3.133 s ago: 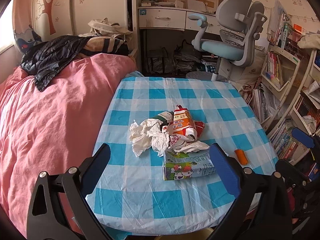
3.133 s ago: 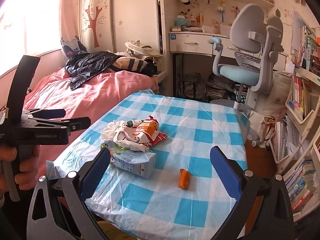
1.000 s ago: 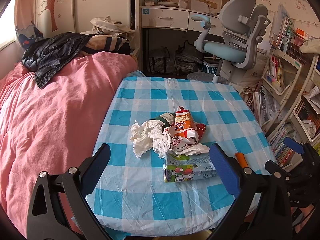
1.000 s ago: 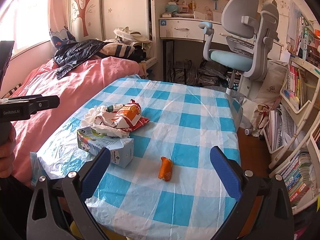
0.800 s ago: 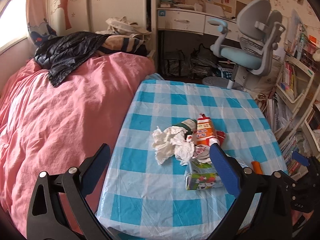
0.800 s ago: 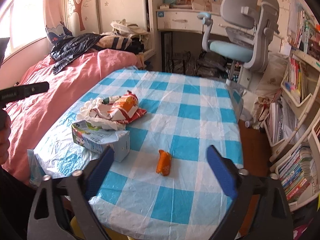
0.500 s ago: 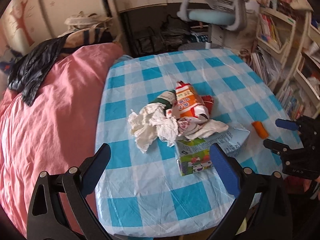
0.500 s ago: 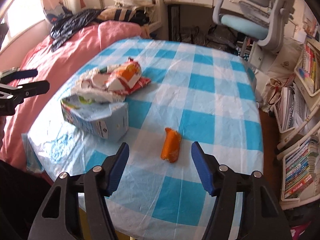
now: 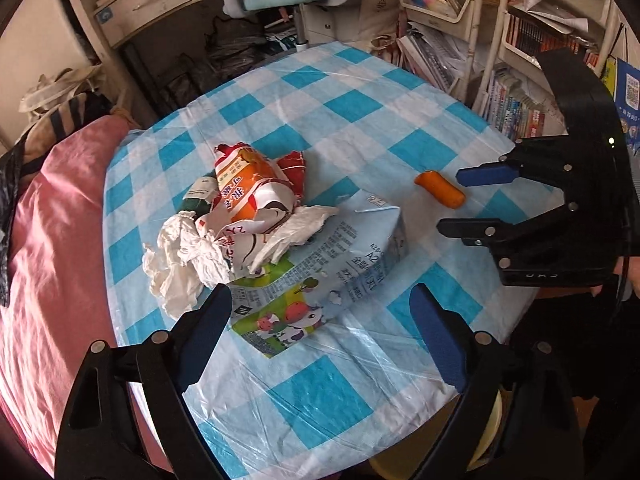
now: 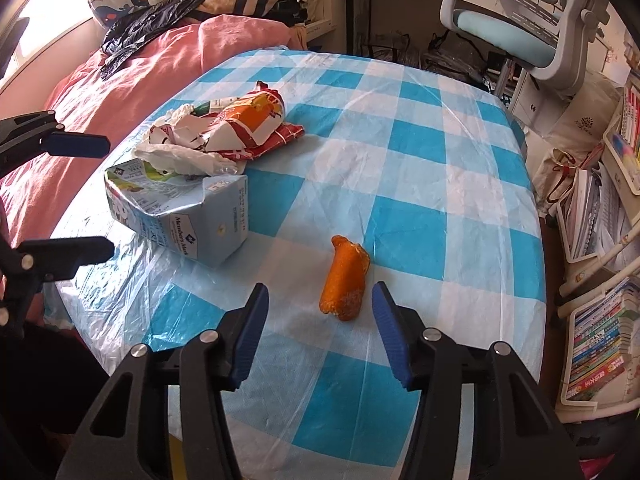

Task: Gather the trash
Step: 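Grasp the cow-print milk carton with the left tool while the right tool grasps the orange snack, then lift the milk carton with the left tool while the right tool lifts the orange snack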

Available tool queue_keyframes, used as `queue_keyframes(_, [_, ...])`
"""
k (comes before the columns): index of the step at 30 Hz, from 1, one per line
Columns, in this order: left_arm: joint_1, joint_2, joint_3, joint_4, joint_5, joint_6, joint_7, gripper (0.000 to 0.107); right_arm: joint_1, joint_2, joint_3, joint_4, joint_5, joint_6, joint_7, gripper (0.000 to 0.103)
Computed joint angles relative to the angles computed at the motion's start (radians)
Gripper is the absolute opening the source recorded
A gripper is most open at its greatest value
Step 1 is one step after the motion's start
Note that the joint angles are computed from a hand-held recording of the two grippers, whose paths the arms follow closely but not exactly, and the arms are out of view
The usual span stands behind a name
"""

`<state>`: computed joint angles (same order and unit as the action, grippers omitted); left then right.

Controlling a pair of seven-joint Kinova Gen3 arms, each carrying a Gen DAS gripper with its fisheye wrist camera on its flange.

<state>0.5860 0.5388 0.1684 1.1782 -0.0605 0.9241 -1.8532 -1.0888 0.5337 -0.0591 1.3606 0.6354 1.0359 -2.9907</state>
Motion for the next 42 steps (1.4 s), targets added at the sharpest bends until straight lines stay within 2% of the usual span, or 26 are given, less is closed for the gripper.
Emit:
queue_keyframes(3, [0.024,0.051,-0.001,-0.054,-0.027,0.054,-0.023,0.083,0.003,0.001,0.0,0.0,-0.003,-0.003,-0.001,0.053])
queue_keyframes(7, [0.076,0.112,-0.039,-0.117,-0.087,0.083,-0.007,0.074,0.01,-0.003,0.001,0.012,-0.008,-0.015,-0.012,0.05])
queue_keyframes(9, [0.093,0.133,-0.059,-0.135,-0.107,0.077,0.021,0.069,0.018,-0.006,-0.002,0.019,-0.015,-0.026,-0.013,0.042])
queue_keyframes(10, [0.096,0.144,-0.064,-0.15,-0.11,0.087,0.033,0.06,0.022,-0.008,-0.003,0.024,-0.018,-0.035,-0.012,0.041])
queue_keyframes(15, [0.047,0.156,-0.021,-0.19,-0.037,0.146,0.011,0.038,0.029,-0.009,-0.003,0.028,-0.026,-0.049,-0.006,0.025])
queue_keyframes(19, [-0.002,0.15,0.003,-0.196,0.052,0.199,0.018,0.036,0.027,-0.017,-0.003,0.035,-0.027,-0.058,-0.006,0.018])
queue_keyframes(21, [-0.046,0.123,0.023,-0.162,0.115,0.205,0.012,0.036,0.016,-0.03,0.001,0.05,-0.013,-0.069,-0.023,0.018])
queue_keyframes(24, [-0.078,0.082,0.033,-0.107,0.159,0.199,-0.006,0.036,0.002,-0.048,0.001,0.074,0.016,-0.087,-0.054,0.017])
queue_keyframes(26, [-0.054,0.08,0.011,-0.098,0.134,0.198,0.014,0.037,0.003,-0.051,-0.006,0.079,0.022,-0.09,-0.057,0.017])
queue_keyframes(30, [0.029,0.087,-0.041,-0.071,0.029,0.141,0.099,0.039,0.009,-0.051,-0.02,0.08,0.014,-0.084,-0.037,0.017])
queue_keyframes(33, [-0.027,0.097,0.002,-0.095,0.082,0.187,0.088,0.043,0.017,-0.053,-0.03,0.086,-0.003,-0.087,-0.023,0.017])
queue_keyframes(34, [-0.049,0.098,0.013,-0.098,0.105,0.204,0.079,0.055,0.016,-0.049,-0.032,0.082,-0.01,-0.077,-0.015,0.017])
queue_keyframes(35, [-0.06,0.095,0.012,-0.097,0.117,0.215,0.081,0.075,0.016,-0.046,-0.034,0.079,-0.016,-0.073,-0.008,0.017])
queue_keyframes(36, [-0.063,0.091,0.004,-0.093,0.118,0.224,0.094,0.082,0.017,-0.044,-0.035,0.078,-0.022,-0.072,-0.002,0.017])
queue_keyframes(39, [-0.075,0.078,-0.002,-0.072,0.121,0.222,0.107,0.085,0.009,-0.04,-0.033,0.071,-0.026,-0.063,0.008,0.017])
queue_keyframes(42, [-0.079,0.044,0.001,-0.025,0.124,0.17,0.104,0.085,0.007,-0.038,-0.03,0.07,-0.027,-0.063,0.011,0.017])
